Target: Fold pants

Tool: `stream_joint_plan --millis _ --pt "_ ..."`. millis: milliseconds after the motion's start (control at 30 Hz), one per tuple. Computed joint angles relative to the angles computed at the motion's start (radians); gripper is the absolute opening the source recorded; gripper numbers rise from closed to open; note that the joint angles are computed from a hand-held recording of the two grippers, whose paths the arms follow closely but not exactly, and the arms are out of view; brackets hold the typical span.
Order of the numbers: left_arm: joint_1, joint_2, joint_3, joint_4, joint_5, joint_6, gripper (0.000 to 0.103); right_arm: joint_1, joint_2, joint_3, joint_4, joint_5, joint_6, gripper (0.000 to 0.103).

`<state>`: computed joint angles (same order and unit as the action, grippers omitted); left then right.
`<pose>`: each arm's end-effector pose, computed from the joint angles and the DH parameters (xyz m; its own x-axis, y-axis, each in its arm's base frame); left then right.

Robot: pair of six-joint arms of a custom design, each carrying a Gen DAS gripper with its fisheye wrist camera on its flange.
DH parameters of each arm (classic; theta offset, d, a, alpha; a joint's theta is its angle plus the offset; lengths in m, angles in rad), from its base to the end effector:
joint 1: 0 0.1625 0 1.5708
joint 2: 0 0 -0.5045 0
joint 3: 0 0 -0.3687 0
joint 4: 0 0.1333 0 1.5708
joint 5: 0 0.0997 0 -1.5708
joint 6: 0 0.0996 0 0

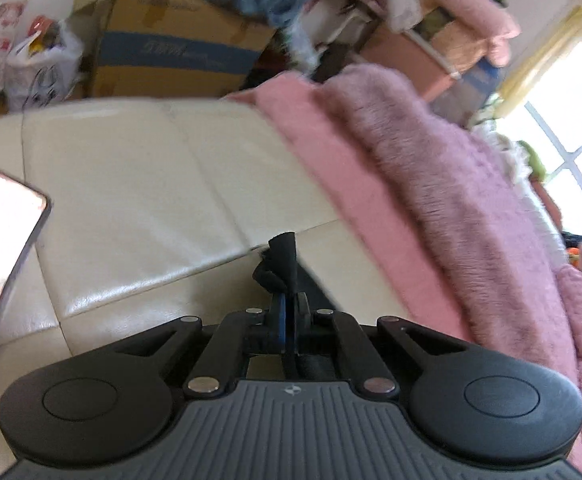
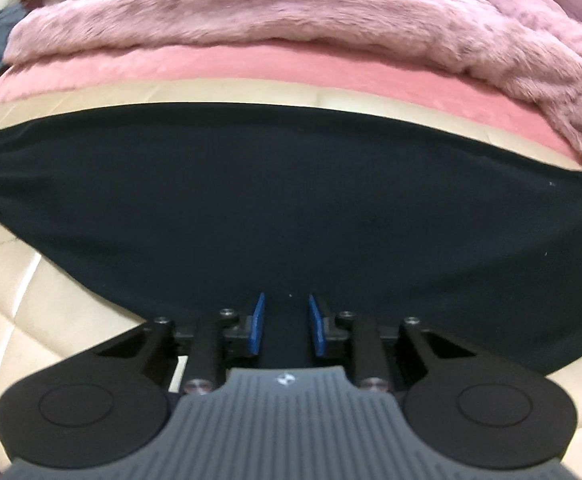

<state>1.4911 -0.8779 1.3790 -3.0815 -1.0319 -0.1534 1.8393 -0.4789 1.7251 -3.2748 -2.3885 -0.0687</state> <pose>0.1224 -0.7833 0.4125 -0.8862 -0.4415 -0.1405 -0.0941 0.4685 -0.8784 0.2401 -0.6442 0.0285 -0.7268 0.0698 0.6832 -0.2885 0.8717 -0.3960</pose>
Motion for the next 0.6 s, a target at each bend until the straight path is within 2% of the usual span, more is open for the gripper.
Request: stream_joint_plan --millis 167,333,533,600 --pt "-0.067 -0.022 0.076 -0.116 -0.049 0.165 0.003 0.024 -0.001 0.007 -0.060 0.026 0.018 0.018" --pt "-0.148 -0.002 0.131 -0.194 -0.096 0.342 0.003 0.043 -0.010 0.015 -0.099 0.031 0.031 0.019" --pt "-0.224 0.062 0.185 -0.202 -0.124 0.507 0.003 0.048 -0.033 0.064 -0.151 0.057 0.064 0.019" --pt "-0.240 0.093 0.201 -0.157 -0.117 0.559 0.003 0.045 -0.041 0.085 -0.173 0.068 0.082 0.019"
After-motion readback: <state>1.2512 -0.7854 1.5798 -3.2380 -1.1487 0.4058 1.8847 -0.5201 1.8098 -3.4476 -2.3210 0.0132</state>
